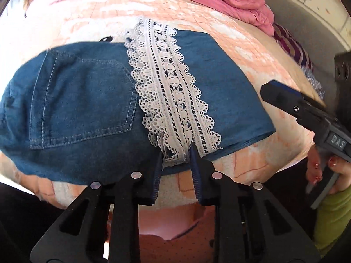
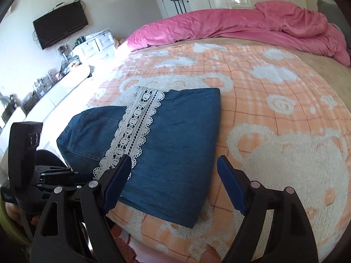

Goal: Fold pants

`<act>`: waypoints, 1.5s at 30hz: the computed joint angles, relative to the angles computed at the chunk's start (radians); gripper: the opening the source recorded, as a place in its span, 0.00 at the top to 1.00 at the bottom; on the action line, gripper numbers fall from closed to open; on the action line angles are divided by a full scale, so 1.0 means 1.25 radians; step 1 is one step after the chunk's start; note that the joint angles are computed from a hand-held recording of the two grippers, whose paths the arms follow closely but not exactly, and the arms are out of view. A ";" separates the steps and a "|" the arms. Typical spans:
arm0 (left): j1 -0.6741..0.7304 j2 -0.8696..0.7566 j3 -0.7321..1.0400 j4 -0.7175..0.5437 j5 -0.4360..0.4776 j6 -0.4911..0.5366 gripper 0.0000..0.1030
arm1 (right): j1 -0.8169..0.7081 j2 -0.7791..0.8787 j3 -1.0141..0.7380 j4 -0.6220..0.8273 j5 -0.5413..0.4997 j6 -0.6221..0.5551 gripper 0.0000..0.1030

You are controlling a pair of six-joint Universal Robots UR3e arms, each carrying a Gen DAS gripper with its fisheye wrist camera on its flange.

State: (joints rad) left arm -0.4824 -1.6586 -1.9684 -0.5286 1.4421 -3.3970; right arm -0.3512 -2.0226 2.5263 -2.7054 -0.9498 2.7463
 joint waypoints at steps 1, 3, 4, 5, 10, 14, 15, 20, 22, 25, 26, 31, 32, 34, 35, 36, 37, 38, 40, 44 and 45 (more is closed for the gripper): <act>0.001 -0.001 0.001 0.002 0.002 0.000 0.78 | 0.021 0.012 -0.003 -0.018 -0.015 -0.001 0.23; 0.010 0.005 -0.006 0.000 -0.009 0.000 0.76 | 0.049 0.035 -0.007 -0.045 -0.029 -0.008 0.23; 0.015 0.015 -0.010 -0.002 -0.012 0.001 0.74 | 0.068 0.052 -0.014 -0.056 -0.047 -0.008 0.23; 0.016 0.019 -0.008 -0.005 -0.007 0.003 0.73 | 0.086 0.071 -0.023 -0.061 -0.066 -0.006 0.23; 0.018 0.056 -0.017 -0.013 0.011 0.011 0.66 | 0.199 0.229 -0.093 -0.070 -0.237 0.024 0.23; 0.037 0.110 -0.047 -0.019 0.016 0.018 0.62 | 0.235 0.252 -0.095 -0.108 -0.280 0.031 0.22; 0.038 0.119 -0.050 -0.022 0.020 0.018 0.61 | 0.224 0.245 -0.092 -0.101 -0.266 0.032 0.22; 0.066 0.182 -0.087 -0.035 0.023 0.024 0.57 | 0.127 0.139 -0.042 -0.109 -0.166 0.048 0.23; 0.082 0.216 -0.107 -0.046 0.025 0.028 0.55 | 0.074 0.100 -0.027 -0.090 -0.099 0.055 0.23; 0.107 0.268 -0.142 -0.055 0.034 0.037 0.48 | 0.054 0.083 -0.023 -0.088 -0.056 0.053 0.23; 0.122 0.285 -0.153 -0.060 0.025 0.041 0.48 | 0.061 0.083 -0.026 -0.094 -0.058 0.055 0.23; 0.169 0.346 -0.187 -0.074 0.029 0.063 0.41 | 0.113 0.122 -0.044 -0.143 -0.086 0.084 0.23; 0.178 0.356 -0.190 -0.082 0.028 0.068 0.40 | 0.120 0.121 -0.044 -0.145 -0.089 0.086 0.23; 0.207 0.382 -0.198 -0.103 0.014 0.084 0.38 | 0.153 0.151 -0.067 -0.157 -0.108 0.104 0.23; 0.227 0.396 -0.203 -0.114 -0.004 0.094 0.38 | 0.160 0.159 -0.074 -0.160 -0.106 0.109 0.23; 0.248 0.411 -0.209 -0.124 -0.023 0.104 0.37 | 0.167 0.169 -0.082 -0.165 -0.105 0.113 0.23; 0.267 0.427 -0.217 -0.129 -0.030 0.111 0.37 | 0.177 0.177 -0.093 -0.163 -0.110 0.119 0.15; 0.279 0.436 -0.222 -0.129 -0.028 0.117 0.36 | 0.195 0.188 -0.111 -0.161 -0.121 0.129 0.12; 0.313 0.459 -0.235 -0.142 -0.036 0.124 0.34 | 0.225 0.206 -0.146 -0.150 -0.135 0.137 0.12; 0.370 0.479 -0.255 -0.157 -0.068 0.143 0.30 | 0.289 0.263 -0.231 -0.125 -0.170 0.134 0.12; 0.381 0.481 -0.260 -0.157 -0.073 0.148 0.28 | 0.307 0.284 -0.261 -0.114 -0.182 0.137 0.12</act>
State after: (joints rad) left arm -0.0057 -1.0577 -2.2932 -0.7246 1.3514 -3.2124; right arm 0.0323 -1.6674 2.2000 -2.8476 -1.1773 2.9171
